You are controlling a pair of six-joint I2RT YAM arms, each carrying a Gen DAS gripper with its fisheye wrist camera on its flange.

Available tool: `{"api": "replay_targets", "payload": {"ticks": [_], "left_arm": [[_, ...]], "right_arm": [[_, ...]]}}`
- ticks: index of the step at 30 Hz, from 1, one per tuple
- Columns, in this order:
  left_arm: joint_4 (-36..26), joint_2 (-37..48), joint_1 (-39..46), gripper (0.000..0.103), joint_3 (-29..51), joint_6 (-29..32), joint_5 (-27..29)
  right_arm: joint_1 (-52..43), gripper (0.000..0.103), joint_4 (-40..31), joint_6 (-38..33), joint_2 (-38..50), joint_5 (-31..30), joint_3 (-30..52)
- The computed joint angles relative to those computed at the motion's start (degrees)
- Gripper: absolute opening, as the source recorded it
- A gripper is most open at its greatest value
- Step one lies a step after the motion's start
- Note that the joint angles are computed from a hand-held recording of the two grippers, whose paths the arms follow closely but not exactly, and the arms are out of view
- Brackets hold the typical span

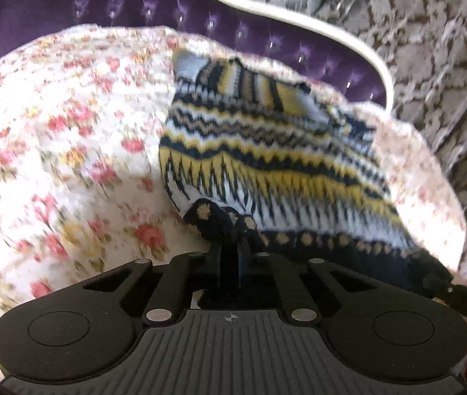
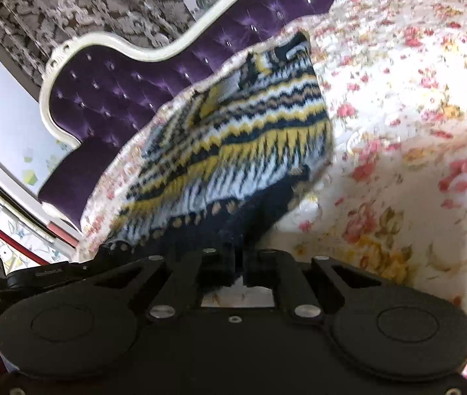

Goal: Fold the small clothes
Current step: 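Lift the hem with both grippers and fold it toward the collar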

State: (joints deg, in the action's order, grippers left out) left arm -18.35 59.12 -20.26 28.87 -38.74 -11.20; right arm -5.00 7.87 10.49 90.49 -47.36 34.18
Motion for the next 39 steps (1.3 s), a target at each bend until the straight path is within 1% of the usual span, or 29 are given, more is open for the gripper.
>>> {"api": "replay_targets", "payload": {"ticks": [3,6,10,15,19,22,23,24,27,28,31,33,34,35,36,38,39], "left_arm": [[-1.39,-2.78,1.97,0.008,1.87,1.78,1.12],[-0.77,-2.79,4.16,0.008,4.21,3.38,2.53],[0.93,0.13,6.15,0.007,8.22,7.42,3.49],[3.51,5.40,10.25,0.007,13.54,10.84,7.43],[5.96,9.28,13.53,0.006,17.51,13.16,10.50],[8.41,13.39,15.75,0.006,20.89,15.46,11.50],[9.44,15.07,16.20,0.001,22.02,16.21,11.04],[10.71,16.44,16.89,0.000,22.70,17.01,11.36],[13.49,22.26,19.26,0.000,26.52,17.68,13.42],[14.30,24.27,19.53,0.000,27.81,18.02,13.15],[15.85,28.75,19.90,0.000,30.31,22.19,12.09],[16.53,30.35,20.74,0.002,30.47,24.45,13.28],[16.76,30.72,21.30,0.003,29.81,25.70,14.50],[16.61,30.98,21.70,0.010,29.26,26.66,15.43],[16.46,31.17,22.20,0.026,28.47,27.64,16.68],[16.08,31.43,23.31,0.046,26.17,29.53,19.63],[15.76,31.82,23.89,0.048,25.53,30.49,21.00]], "right_arm": [[-0.71,0.012,0.80,1.19,-0.07,-2.47,1.48],[-0.69,0.012,2.85,3.78,1.17,-4.33,4.14],[-0.23,0.012,5.73,7.87,3.42,-6.05,8.77],[1.16,0.012,7.89,9.74,6.06,-5.80,15.07],[2.24,0.012,9.23,12.26,9.85,-6.26,21.35],[3.72,0.012,9.99,13.19,13.03,-4.89,26.56],[4.15,0.012,10.47,13.49,14.02,-4.30,27.97],[4.73,0.012,11.07,14.02,15.26,-3.59,29.66],[6.30,0.012,11.93,15.50,20.16,-1.87,35.81],[6.72,0.012,11.95,15.98,21.78,-1.41,37.71],[8.25,0.012,11.18,16.39,26.35,0.86,42.84],[8.87,0.012,10.78,17.14,28.84,1.60,45.17],[8.90,0.012,10.70,17.37,29.67,1.71,45.83],[9.01,0.012,10.74,17.75,30.30,1.99,46.14],[8.96,0.012,10.43,18.07,31.11,2.03,46.81],[8.92,0.012,9.99,18.60,32.27,2.30,47.64],[8.85,0.012,9.56,18.61,32.73,2.36,48.04]]}}
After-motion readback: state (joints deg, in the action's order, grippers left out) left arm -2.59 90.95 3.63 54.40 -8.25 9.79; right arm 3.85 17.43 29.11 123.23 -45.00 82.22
